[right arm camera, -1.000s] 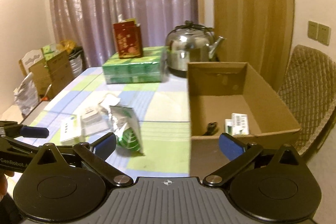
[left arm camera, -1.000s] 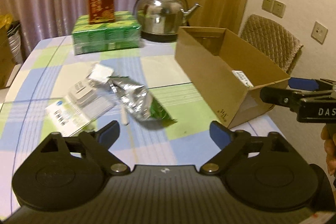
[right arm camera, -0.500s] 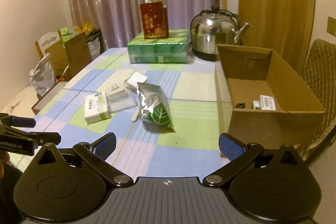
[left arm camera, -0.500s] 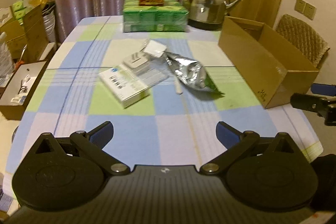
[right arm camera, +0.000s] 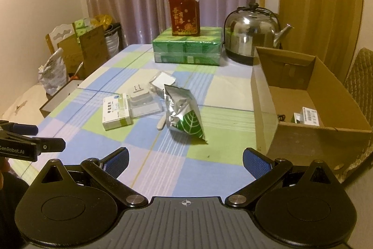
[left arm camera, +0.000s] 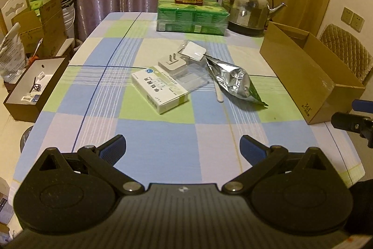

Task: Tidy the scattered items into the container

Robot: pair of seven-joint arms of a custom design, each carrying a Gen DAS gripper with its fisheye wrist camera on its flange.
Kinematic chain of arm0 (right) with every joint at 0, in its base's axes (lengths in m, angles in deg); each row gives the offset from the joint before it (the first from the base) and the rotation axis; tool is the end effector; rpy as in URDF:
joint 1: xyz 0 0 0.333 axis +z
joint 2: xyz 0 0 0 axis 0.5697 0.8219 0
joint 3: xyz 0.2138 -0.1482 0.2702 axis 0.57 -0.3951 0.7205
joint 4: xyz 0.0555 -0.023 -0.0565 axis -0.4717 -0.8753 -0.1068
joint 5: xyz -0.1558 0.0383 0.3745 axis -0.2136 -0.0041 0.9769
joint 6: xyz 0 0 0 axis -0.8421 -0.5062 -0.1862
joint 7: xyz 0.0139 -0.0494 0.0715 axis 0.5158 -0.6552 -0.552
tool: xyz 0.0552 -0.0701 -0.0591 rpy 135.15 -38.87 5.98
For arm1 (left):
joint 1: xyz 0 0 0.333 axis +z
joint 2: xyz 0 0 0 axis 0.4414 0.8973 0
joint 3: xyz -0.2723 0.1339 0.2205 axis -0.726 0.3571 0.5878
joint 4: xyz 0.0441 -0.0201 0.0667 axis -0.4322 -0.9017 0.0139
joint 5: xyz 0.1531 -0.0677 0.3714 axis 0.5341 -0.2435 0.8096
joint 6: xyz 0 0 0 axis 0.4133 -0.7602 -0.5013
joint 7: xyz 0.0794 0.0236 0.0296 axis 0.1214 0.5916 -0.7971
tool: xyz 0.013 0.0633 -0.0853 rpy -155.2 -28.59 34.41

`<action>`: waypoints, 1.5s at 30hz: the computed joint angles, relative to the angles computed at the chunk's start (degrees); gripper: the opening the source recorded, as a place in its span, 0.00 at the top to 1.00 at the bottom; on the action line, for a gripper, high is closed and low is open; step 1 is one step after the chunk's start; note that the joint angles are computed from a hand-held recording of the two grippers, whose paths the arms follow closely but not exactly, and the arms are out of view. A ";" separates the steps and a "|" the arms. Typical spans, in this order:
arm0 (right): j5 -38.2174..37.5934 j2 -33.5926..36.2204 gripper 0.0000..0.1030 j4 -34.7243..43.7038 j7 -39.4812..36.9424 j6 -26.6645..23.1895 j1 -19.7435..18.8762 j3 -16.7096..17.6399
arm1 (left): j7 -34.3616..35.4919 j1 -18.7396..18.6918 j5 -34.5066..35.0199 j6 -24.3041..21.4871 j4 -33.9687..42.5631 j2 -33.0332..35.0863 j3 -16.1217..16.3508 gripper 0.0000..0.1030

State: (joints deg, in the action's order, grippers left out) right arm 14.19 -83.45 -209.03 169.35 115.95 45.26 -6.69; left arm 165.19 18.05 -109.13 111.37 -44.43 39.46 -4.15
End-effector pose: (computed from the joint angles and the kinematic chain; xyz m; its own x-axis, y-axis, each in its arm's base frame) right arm 0.3458 0.0979 0.5765 0.0566 -0.9967 -0.0576 -0.6283 0.0093 -0.7779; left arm 0.4954 -0.0747 0.5429 -0.5214 -0.8482 0.0938 -0.6304 0.3087 -0.7123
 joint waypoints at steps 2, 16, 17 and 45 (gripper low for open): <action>0.09 0.68 0.02 0.33 -0.23 0.13 0.28 -0.08 | -0.07 0.13 0.06 0.09 0.20 0.41 0.08 0.01; 1.38 8.58 0.02 3.91 -3.32 1.88 1.74 -1.79 | -2.03 1.22 0.48 1.01 3.46 5.11 -0.90 0.01; 1.58 9.26 0.02 4.19 -3.58 2.10 1.80 -1.97 | -2.21 1.32 0.58 1.15 3.79 5.56 -1.12 0.01; 12.01 28.65 0.02 13.89 -17.40 7.01 2.47 -6.81 | -27.12 -0.11 20.09 16.62 17.82 27.72 -7.13 0.01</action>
